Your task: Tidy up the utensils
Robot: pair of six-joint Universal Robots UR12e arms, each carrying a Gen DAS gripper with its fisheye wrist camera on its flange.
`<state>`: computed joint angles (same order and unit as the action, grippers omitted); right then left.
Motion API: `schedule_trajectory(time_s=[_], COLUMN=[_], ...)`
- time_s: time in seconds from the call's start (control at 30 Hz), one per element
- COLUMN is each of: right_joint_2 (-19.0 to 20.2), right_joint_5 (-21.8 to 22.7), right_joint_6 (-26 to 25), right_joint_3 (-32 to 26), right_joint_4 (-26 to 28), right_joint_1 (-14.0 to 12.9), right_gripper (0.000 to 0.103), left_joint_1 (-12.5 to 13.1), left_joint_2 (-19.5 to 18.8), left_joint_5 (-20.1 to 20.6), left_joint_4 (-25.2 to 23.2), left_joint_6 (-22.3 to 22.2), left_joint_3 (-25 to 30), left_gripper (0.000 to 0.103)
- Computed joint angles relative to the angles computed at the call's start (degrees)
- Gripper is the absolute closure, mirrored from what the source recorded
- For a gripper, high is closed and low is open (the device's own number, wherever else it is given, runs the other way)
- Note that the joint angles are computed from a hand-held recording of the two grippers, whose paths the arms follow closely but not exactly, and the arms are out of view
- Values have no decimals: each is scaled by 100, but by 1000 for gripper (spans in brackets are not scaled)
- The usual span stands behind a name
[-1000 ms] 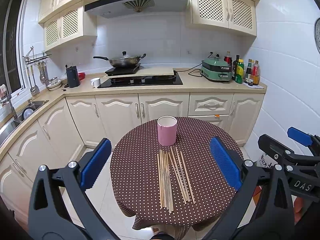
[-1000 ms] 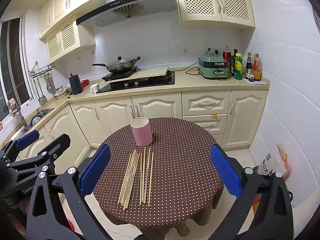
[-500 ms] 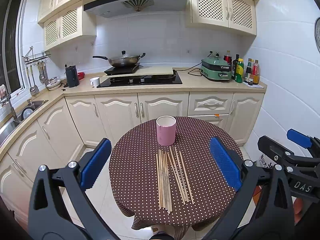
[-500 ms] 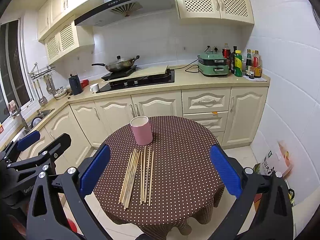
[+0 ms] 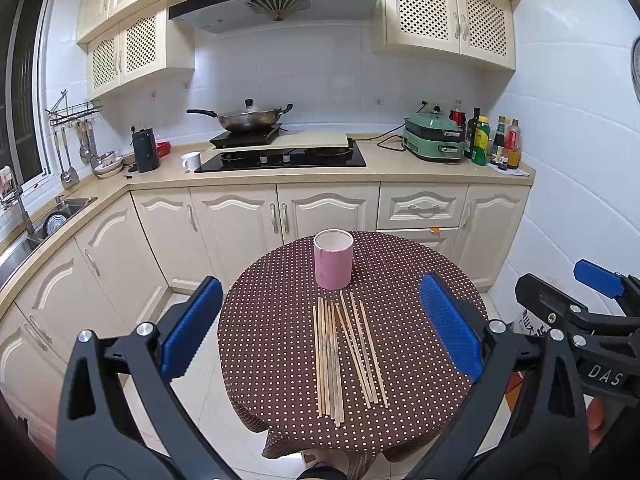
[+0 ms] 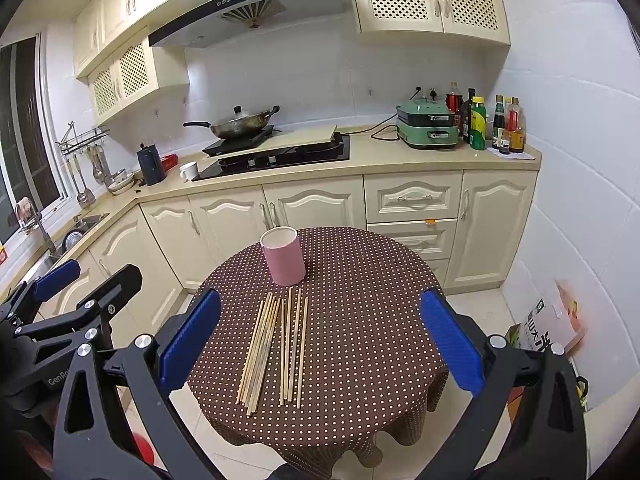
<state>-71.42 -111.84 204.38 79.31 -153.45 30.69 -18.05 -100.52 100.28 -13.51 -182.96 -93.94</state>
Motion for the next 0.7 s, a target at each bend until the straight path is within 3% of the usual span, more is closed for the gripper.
schedule_trajectory(time_s=[0.7], right_joint_2=[0], right_joint_5=[156], right_joint_6=[93], right_joint_3=[-2], right_joint_4=[117], right_joint_1=[-27], right_gripper=[7], left_joint_1=[20], left_joint_2=[16], left_joint_5=[-52], left_joint_4=[-109], left_joint_6=[-26], left_joint_3=[-14], left_gripper=[6])
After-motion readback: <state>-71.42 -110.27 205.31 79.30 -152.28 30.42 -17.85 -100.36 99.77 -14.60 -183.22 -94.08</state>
